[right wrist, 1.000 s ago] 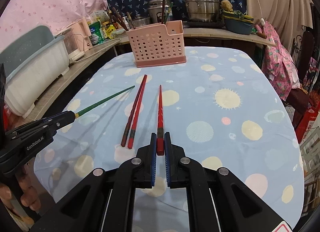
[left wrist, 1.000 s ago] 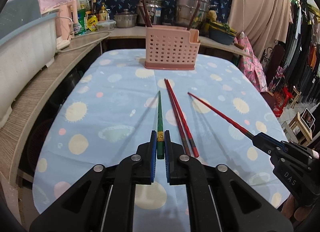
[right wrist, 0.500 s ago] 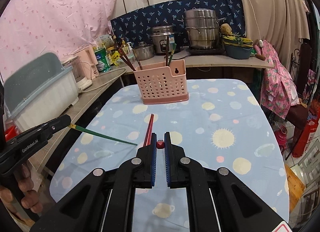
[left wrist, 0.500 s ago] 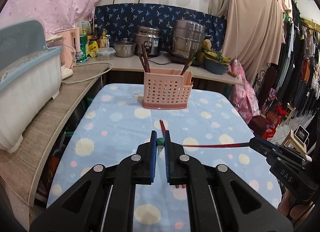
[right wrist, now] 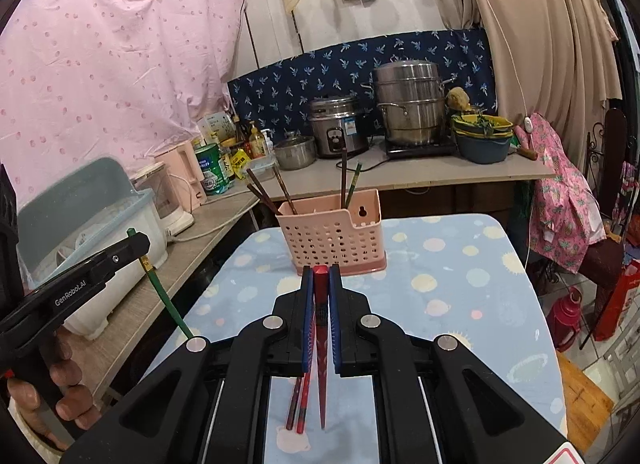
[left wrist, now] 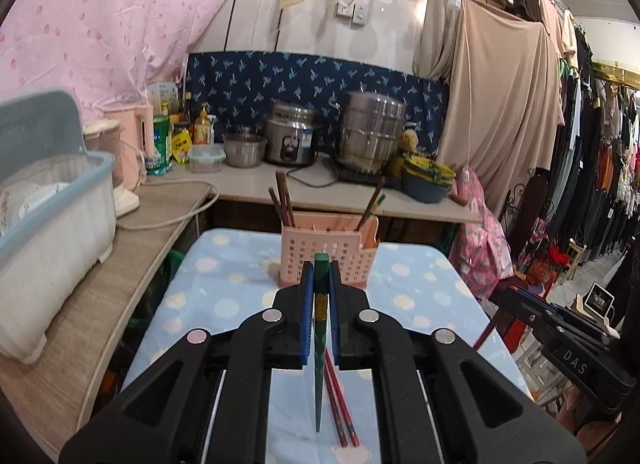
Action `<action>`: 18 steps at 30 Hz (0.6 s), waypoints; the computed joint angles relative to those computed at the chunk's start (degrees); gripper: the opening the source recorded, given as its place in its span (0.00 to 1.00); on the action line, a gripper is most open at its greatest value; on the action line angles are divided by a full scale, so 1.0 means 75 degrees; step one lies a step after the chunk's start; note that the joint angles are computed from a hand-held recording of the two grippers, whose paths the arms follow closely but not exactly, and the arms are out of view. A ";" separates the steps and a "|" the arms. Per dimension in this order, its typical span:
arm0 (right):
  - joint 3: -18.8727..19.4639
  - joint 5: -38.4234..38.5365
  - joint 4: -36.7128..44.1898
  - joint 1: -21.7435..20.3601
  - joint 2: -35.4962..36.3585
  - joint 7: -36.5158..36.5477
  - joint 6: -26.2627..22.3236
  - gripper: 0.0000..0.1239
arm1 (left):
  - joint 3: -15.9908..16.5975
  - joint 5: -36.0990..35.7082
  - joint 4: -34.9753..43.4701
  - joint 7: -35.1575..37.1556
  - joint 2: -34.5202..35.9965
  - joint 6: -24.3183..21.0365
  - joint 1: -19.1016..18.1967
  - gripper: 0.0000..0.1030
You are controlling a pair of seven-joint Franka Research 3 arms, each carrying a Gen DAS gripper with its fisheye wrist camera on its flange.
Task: Organize utensils
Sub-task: 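Lift both held chopsticks and carry them above the pink basket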
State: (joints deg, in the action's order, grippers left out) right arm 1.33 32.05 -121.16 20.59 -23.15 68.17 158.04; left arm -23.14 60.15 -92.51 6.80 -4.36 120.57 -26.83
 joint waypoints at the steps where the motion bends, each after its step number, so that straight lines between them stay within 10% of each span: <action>1: -0.0036 0.0042 0.0121 0.0045 0.0082 -0.0061 0.0021 0.06 | 0.0015 0.0079 0.0048 0.0003 0.0014 0.0027 0.0020 0.07; 18: 0.0256 0.0223 0.4281 -0.0228 0.3204 -0.0104 0.0108 0.06 | 0.1105 0.1217 0.3060 0.0844 0.1904 0.0499 -0.0215 0.07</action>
State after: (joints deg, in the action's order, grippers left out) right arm 3.25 33.73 -89.05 18.89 0.88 67.39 158.84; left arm -14.85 69.28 -69.56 13.13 9.93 124.31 -28.44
